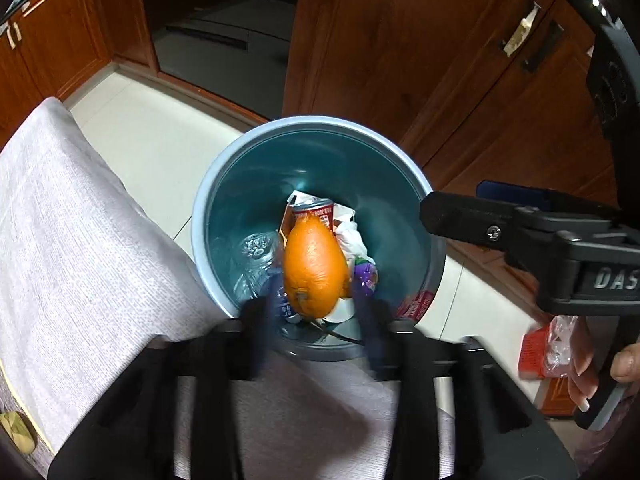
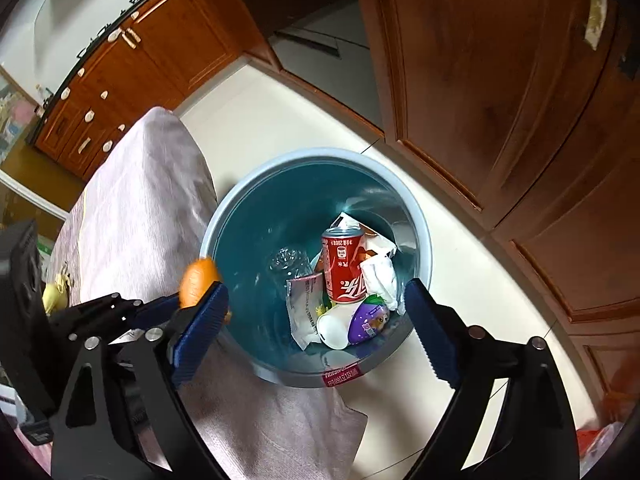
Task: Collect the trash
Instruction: 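Carry the bowl and orange over the bin and open both tools, then move both tools back over the table toward the corn husk and rind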
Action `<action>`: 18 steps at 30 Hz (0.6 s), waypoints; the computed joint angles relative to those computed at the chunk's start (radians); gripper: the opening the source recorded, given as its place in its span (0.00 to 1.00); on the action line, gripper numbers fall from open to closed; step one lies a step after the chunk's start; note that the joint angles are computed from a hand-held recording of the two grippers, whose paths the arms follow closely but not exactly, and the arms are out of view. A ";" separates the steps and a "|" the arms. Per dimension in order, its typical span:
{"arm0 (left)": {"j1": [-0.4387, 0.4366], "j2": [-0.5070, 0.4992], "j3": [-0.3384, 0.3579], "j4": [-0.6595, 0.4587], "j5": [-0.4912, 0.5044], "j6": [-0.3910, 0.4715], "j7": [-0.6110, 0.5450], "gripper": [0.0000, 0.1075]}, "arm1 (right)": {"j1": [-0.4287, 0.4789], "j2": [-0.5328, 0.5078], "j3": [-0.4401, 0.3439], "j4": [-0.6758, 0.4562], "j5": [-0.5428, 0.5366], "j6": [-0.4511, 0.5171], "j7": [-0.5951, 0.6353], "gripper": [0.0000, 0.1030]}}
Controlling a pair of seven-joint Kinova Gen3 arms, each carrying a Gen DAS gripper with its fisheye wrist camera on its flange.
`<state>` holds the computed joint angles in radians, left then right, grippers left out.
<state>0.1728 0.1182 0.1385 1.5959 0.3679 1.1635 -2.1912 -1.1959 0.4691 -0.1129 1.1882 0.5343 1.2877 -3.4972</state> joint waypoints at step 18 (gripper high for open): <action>-0.049 -0.072 -0.041 0.012 0.031 0.016 -0.009 0.92 | -0.034 0.044 0.017 -0.133 -0.017 0.108 0.040 0.85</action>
